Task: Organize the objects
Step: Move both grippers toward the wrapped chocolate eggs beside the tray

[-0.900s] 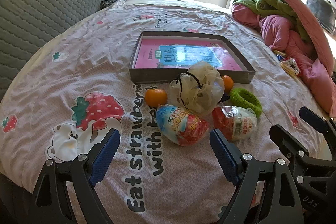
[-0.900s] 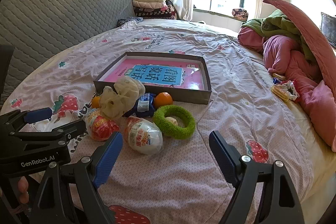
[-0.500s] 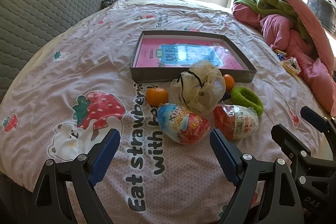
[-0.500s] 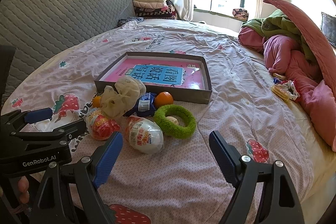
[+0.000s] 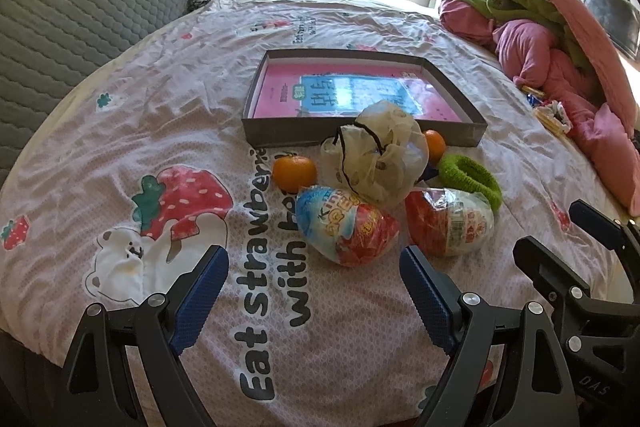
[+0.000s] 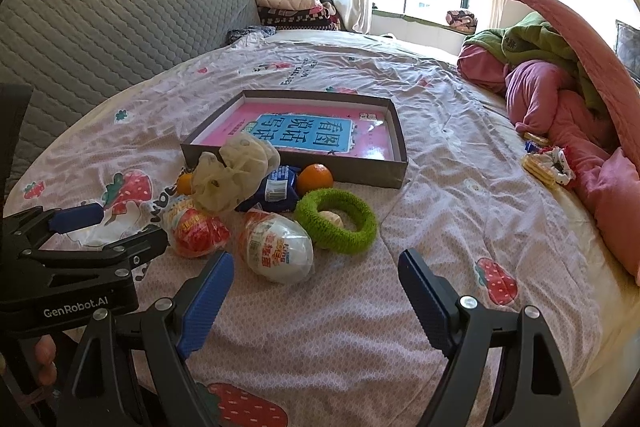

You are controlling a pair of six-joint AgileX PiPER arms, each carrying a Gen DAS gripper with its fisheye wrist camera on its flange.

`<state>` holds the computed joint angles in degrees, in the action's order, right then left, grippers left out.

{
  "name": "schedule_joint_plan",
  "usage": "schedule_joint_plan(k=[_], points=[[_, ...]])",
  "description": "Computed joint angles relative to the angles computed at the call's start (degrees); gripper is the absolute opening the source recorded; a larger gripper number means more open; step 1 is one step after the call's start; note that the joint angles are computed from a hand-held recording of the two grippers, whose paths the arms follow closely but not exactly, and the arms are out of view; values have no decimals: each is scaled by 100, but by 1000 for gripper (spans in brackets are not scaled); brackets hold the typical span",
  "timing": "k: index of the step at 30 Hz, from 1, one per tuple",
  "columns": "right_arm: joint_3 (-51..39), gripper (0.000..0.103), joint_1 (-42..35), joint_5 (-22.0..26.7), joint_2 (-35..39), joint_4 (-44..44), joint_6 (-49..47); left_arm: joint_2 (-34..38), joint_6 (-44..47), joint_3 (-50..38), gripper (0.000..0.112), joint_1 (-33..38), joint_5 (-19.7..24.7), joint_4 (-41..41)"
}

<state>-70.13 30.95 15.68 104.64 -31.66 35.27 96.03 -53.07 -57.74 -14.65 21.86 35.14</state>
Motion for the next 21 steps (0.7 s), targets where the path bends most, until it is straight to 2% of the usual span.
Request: schedule_joint_plan(k=[15,21], points=[[-47,84,-87,45,148,885,-927,162,416,-18,88,68,-82,-409],[-67,84,-109,3,219,998,-1034,230,899,-10,88,223,-242,-844]])
